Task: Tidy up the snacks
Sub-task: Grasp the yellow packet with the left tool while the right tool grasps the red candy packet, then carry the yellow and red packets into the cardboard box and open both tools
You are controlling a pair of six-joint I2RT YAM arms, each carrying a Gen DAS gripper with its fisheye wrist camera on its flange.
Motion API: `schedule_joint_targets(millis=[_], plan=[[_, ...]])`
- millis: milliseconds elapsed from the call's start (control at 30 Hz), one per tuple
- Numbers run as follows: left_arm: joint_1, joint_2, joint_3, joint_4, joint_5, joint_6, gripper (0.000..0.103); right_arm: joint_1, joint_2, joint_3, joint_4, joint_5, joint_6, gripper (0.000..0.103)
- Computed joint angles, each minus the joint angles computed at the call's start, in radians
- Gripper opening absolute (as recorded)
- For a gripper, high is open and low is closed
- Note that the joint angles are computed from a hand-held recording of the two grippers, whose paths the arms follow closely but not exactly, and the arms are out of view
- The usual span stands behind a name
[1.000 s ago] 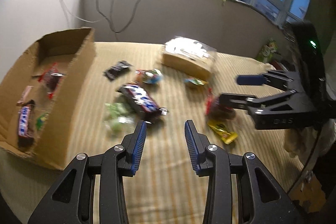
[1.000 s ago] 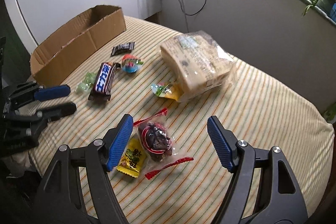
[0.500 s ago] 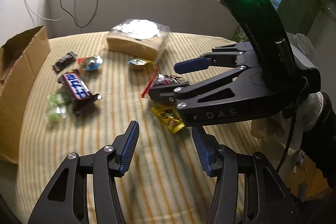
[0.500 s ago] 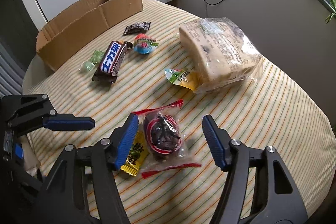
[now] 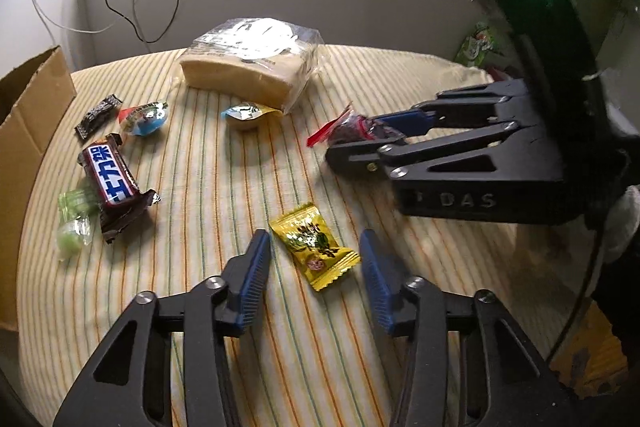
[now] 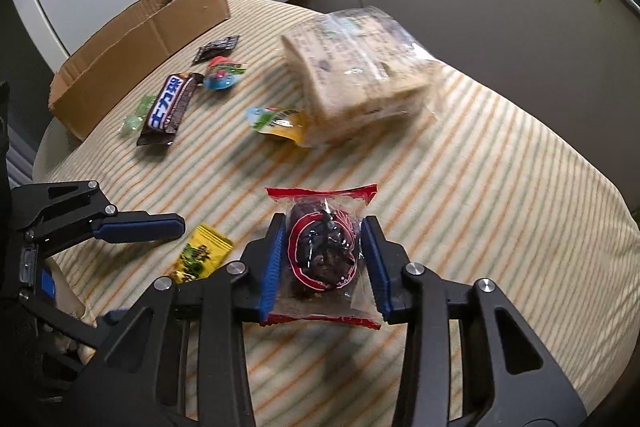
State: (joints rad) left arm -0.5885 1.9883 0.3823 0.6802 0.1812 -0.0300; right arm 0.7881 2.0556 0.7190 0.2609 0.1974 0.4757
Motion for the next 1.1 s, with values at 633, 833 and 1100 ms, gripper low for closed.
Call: schedule_joint_targets(millis=[633,833,1100], plan=[[0.027,-0.075,-0.069,0.048,-0.037,0.028,0.024,0.017,-0.029,-0.045,0.031,0.067,0.022,0.035],[0.115,-0.181,-0.122,0.035,0.009,0.055,0.024,0.038,-0.068,-0.018,-0.026,0.097,0.026,0.034],[0.281,-0.304,-0.145,-0.035,0.098,0.119,0.024,0.073,-0.075,0.074,-0.101,0.121,0.034,0.035]])
